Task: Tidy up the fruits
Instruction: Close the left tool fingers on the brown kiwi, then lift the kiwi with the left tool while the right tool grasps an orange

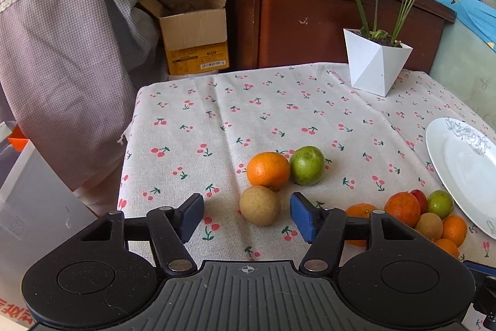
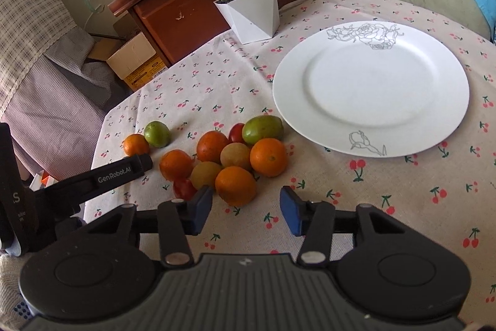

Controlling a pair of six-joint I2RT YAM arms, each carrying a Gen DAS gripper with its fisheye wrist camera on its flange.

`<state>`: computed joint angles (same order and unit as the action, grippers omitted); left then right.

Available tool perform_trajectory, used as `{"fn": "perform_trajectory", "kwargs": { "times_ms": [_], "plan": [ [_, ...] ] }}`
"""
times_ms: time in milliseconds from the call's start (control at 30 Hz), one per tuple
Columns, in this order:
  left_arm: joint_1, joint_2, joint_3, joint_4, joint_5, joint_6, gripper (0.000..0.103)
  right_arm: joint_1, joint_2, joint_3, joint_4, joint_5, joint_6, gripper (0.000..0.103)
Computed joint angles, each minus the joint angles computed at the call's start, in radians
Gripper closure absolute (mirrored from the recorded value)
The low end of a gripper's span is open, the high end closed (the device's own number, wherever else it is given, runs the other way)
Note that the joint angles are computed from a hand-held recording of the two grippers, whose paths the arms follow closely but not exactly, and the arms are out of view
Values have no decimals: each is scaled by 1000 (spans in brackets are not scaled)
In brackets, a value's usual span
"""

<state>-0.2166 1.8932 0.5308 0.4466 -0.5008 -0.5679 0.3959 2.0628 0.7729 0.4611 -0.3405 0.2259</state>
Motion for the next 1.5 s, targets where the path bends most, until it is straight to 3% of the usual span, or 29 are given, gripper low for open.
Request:
{"fn": "perform_trajectory", "kwargs": {
  "times_ms": [100,267,433,967,1500],
  "plan": [
    [-8,10,8,5,-9,9,46,6,7,1,13,6,-2,58],
    [-17,14,-3,43,0,28,69,1,16,-1,33,-9,8,65],
    [-26,0,-18,49,8,20,76,2,19,-1,39,-31,1,74],
    [-76,-73,-90,65,84,-45,77,-20,2,2,-11,-67,-22,74],
    [-231,-138,-125,-15,54,-117,77,-40,-27,-34,-38,-110,-76,74]
  ]
}}
